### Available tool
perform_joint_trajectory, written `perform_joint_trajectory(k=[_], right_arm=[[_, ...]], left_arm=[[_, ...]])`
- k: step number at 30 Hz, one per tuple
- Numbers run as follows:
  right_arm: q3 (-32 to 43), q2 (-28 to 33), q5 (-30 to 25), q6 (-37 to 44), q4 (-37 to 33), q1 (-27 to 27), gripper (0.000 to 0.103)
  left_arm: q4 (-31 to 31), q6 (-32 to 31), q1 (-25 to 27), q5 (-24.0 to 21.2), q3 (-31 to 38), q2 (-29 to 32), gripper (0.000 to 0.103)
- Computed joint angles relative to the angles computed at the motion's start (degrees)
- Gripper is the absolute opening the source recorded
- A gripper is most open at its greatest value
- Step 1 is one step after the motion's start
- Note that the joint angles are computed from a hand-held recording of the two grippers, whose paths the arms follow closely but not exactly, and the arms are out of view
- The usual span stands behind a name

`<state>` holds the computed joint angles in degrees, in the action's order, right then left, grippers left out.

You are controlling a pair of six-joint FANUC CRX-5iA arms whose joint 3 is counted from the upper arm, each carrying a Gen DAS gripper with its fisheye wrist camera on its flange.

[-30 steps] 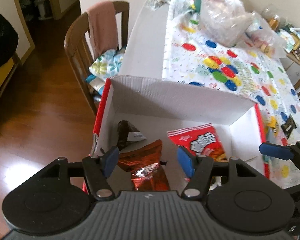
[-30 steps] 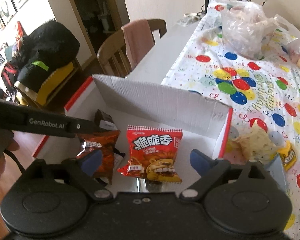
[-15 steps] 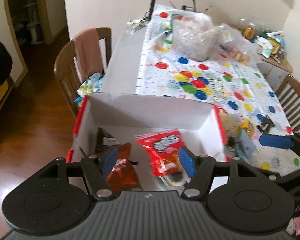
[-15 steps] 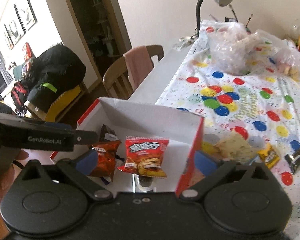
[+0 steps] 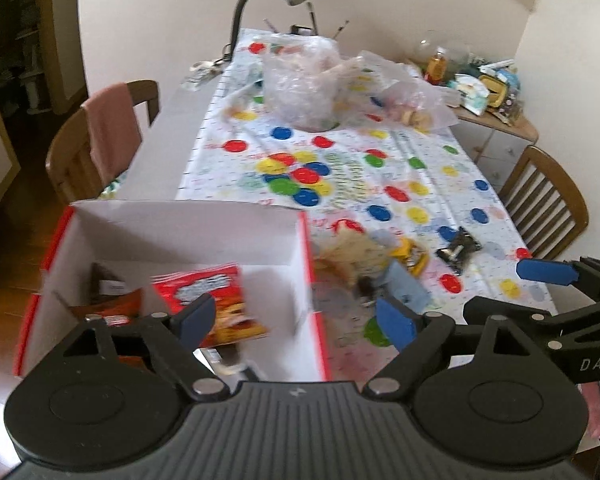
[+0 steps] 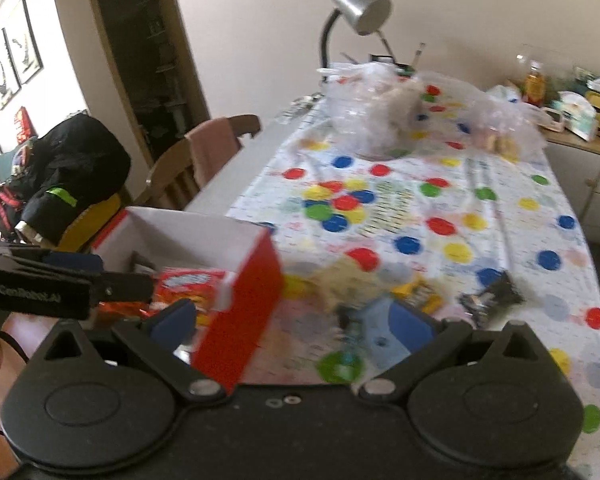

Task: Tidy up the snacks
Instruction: 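Withdraw both tools from the box back over the remaining snacks, then grasp the teal wrapped candy with the left gripper while the right grasps the black packet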

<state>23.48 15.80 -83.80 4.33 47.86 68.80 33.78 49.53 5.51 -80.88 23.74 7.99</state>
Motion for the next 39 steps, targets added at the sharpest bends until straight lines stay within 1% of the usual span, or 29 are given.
perform_joint_trajectory(k=[1, 3, 7, 13, 18, 21, 25, 29, 34, 37, 39], right_arm=[[-2.0, -1.5, -0.1, -0.6, -0.1, 0.2, 0.103], [-5.2, -4.1, -0.3, -1.3, -0.5, 0.5, 0.103], [-11.0, -9.0, -1.3, -1.9, -1.6, 1.0, 0.103], [-19.2, -16.2, -1.1, -1.2, -4.3, -0.1, 0.103], [-24.0, -20.5, 0.8, 0.5, -6.8, -2.9, 0.103], [-26.2, -22.4, 3.0, 2.0, -8.1, -5.0, 0.103], [-28.4, -23.7, 5.4, 4.7, -9.6, -8.0, 0.103], [-29.6, -24.0, 7.7, 7.6, -11.4, -11.2, 0.103], [-30.4, -23.2, 11.0, 11.2, -13.5, -15.2, 0.103], [-30.4, -22.1, 12.4, 14.1, -14.6, -17.2, 0.103], [-30.3, -21.3, 13.1, 15.9, -15.3, -18.4, 0.102]], left_arm=[[0.2, 0.5, -0.7, 0.5, -0.8, -0.5, 0.098], [0.4, 1.5, -2.3, 1.6, -2.6, -1.4, 0.102], [-1.1, 5.0, -6.0, 3.4, -4.5, -2.4, 0.102], [-6.3, 11.5, -12.0, 7.0, -6.3, -3.1, 0.102], [-12.9, 18.3, -16.7, 9.6, -5.6, -2.5, 0.102], [-15.9, 20.3, -18.9, 11.3, -5.7, -2.5, 0.102], [-19.3, 21.9, -21.0, 10.7, -4.2, -1.0, 0.102], [-23.0, 24.2, -22.5, 9.1, -1.4, 1.5, 0.102], [-25.8, 26.1, -23.6, 7.6, 0.5, 3.6, 0.102], [-26.2, 26.4, -23.8, 5.6, 1.6, 5.0, 0.101], [-27.0, 26.7, -24.0, 5.0, 2.0, 5.6, 0.101]])
